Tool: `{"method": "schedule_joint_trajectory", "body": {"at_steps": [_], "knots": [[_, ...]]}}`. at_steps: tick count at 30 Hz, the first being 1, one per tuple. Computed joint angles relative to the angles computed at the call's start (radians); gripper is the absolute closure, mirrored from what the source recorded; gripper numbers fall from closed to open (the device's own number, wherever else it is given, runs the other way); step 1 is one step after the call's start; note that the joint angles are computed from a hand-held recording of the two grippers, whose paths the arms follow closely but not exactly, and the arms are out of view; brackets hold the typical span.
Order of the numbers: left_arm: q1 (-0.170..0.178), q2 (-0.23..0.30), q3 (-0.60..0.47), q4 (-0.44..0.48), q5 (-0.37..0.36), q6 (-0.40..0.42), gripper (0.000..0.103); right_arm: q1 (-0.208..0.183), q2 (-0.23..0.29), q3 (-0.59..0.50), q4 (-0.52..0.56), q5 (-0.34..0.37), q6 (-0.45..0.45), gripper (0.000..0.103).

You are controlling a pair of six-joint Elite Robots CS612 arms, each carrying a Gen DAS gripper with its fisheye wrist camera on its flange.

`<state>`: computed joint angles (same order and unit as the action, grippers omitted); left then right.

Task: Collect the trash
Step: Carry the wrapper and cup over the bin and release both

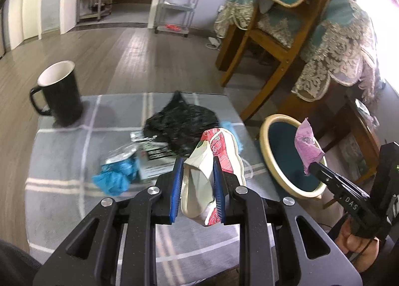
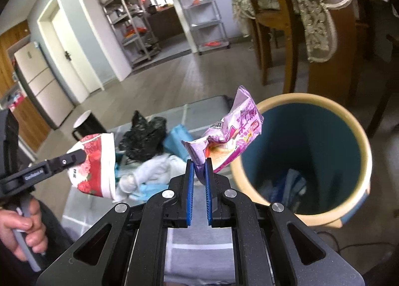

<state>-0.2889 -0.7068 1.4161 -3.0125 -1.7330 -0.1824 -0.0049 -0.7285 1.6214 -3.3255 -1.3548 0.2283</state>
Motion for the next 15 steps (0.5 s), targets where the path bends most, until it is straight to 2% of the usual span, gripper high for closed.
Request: {"method": "schedule_joint_trajectory", "body": {"at_steps": [8, 15], "knots": [[-0.036, 0.028, -0.077, 0.02, -0.034, 0.048, 0.081, -0.02, -0.002, 0.014, -0.016, -0.04, 0.063, 0.093], [-0.082, 0.084, -0.186, 0.074, -0.073, 0.103, 0.081, -0.034, -0.006, 0.021, 0.009, -0.049, 0.099, 0.093]]}}
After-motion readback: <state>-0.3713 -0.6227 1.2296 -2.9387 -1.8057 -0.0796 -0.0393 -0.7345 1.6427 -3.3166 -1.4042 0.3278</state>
